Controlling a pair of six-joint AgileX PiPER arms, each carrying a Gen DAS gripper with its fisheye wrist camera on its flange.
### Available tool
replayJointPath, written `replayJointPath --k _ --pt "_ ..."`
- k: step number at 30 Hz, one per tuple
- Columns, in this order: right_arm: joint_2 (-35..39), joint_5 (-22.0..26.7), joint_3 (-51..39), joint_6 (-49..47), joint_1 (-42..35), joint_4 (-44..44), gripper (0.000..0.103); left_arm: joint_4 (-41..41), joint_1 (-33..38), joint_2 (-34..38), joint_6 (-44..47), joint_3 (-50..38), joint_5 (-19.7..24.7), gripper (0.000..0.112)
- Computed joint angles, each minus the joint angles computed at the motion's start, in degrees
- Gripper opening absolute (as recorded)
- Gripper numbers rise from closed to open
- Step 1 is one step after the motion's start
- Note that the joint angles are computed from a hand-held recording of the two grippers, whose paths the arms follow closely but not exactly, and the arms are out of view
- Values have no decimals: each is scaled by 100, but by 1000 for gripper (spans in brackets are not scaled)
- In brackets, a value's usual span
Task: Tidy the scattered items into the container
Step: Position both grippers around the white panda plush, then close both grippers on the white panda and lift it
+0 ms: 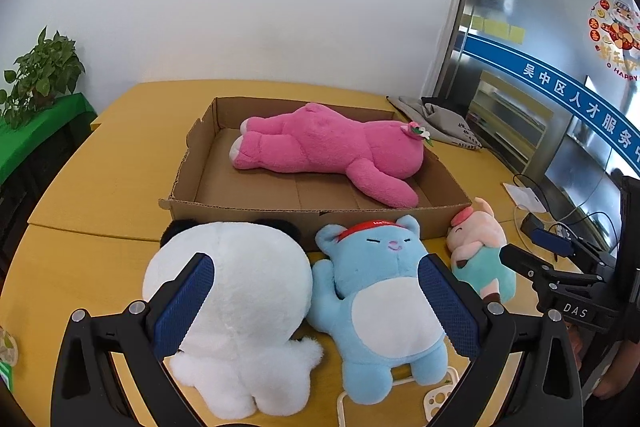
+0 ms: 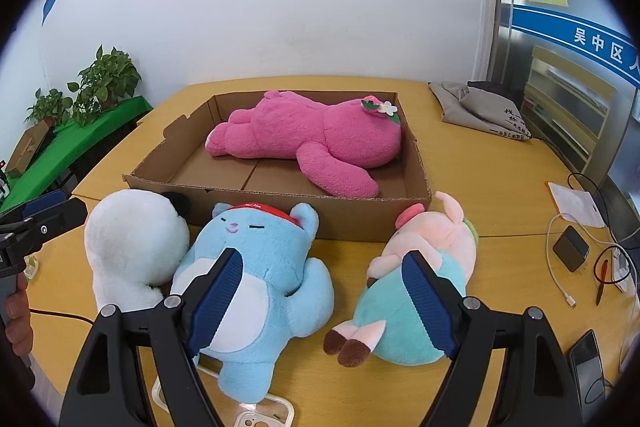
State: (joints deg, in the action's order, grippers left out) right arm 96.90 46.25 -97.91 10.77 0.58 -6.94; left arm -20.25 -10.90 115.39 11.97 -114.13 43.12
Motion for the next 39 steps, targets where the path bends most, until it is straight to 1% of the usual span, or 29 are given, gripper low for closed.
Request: replayJointPath --k 7,16,19,24,28,31,34,36,37,39 --pt "-44 8 76 -37 -56 -17 82 -36 -71 36 34 -21 27 103" --pt "16 -21 33 -79 -52 25 82 -65 43 -120 103 261 -47 103" --pt "31 -31 57 -46 -23 -38 82 -217 137 -123 270 319 -62 103" --pt "97 51 14 1 1 -153 82 -574 345 -169 726 644 -222 103" --pt "253 125 -181 -2 82 -170 82 -1014 667 -120 1089 782 -137 103" --pt "404 116 -347 -174 231 7 82 -1496 1000 90 1362 638 170 103" --pt "608 81 -524 -768 487 560 82 -1681 1267 574 1392 81 647 103" --pt "826 77 -693 -1409 683 1129 82 -1708 1396 1130 1334 -645 1126 103" --pt "989 150 -839 -1709 777 1394 82 -1684 1448 1461 1224 -1091 1378 103" --pt "1411 404 -1225 -2220 960 1893 82 -1703 1558 2230 924 -2213 2041 103"
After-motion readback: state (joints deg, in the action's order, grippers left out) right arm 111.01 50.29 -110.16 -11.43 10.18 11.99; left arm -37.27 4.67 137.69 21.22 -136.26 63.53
